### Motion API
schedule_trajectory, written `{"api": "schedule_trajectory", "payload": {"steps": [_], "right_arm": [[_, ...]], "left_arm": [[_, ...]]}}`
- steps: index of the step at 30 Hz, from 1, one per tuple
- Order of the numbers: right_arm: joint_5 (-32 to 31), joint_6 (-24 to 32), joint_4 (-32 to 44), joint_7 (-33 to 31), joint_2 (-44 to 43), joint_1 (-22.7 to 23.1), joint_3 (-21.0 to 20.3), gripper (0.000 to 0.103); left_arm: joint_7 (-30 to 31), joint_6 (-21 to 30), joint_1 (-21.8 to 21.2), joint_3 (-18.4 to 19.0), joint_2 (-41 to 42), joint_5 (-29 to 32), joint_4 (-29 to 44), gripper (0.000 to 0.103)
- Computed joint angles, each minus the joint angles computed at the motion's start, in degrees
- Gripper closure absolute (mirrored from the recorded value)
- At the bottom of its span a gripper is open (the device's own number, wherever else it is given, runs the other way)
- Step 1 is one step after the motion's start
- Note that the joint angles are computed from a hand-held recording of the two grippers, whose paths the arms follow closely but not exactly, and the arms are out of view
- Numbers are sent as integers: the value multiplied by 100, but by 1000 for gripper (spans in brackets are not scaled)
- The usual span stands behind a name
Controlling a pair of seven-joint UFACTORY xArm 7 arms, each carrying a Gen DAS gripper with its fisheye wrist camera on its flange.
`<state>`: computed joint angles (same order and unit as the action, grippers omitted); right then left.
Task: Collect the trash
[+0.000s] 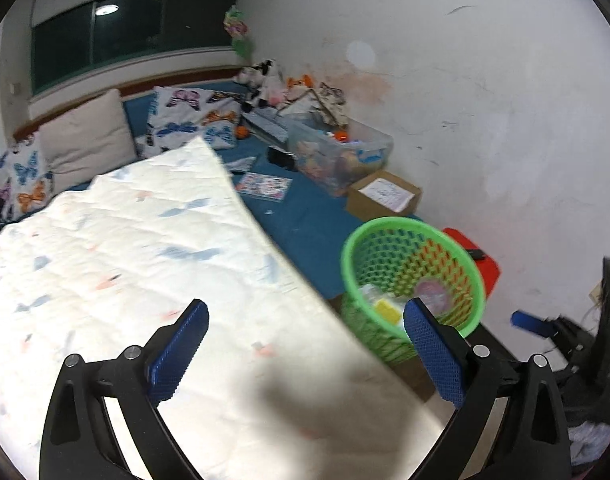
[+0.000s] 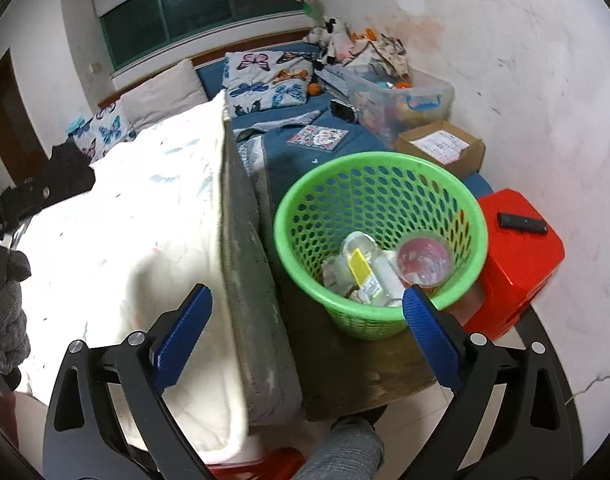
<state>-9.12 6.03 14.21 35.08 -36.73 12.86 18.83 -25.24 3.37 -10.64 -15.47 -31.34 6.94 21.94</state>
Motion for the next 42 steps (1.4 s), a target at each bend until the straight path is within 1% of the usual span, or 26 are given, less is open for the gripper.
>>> {"api": "schedule_trajectory", "payload": {"steps": [3,8,10,12,14,18,25,27,29,36,42], "right_arm": [[-64,68,134,185,97,-87,310,7],[-129,105,251,340,190,37,385,7],[-152,138,284,419,197,82,432,6],[-155,132,319,427,246,165,371,6],[-171,122,363,459,282,192,381,6],[-200,60,424,507,344,244,419,6],[-281,-84,547,693,568,211,626,6],[-287,-109,574,719,616,242,628,6],[-315,-116,624,743,665,236,670,6],[-477,-61,767,905,726,124,879,6],[-568,-66,801,999,745,116,916,6]], "left_arm": [[46,114,-75,188,-339,-58,-249,8],[79,331,-10,267,-1028,-81,-651,8],[117,457,-68,355,-1367,-111,-838,8],[133,583,-72,385,-1619,-133,-948,8],[158,683,-71,405,-1797,-142,-1020,8],[83,915,52,299,-2247,-109,-1209,7],[-40,1247,129,422,-3052,-141,-1649,7],[-89,1330,215,338,-3251,-84,-1754,7],[-105,1403,220,318,-3362,-39,-1817,7],[-37,1443,188,489,-3488,-32,-1952,7],[-27,1537,204,512,-3691,-45,-2034,7]]}}
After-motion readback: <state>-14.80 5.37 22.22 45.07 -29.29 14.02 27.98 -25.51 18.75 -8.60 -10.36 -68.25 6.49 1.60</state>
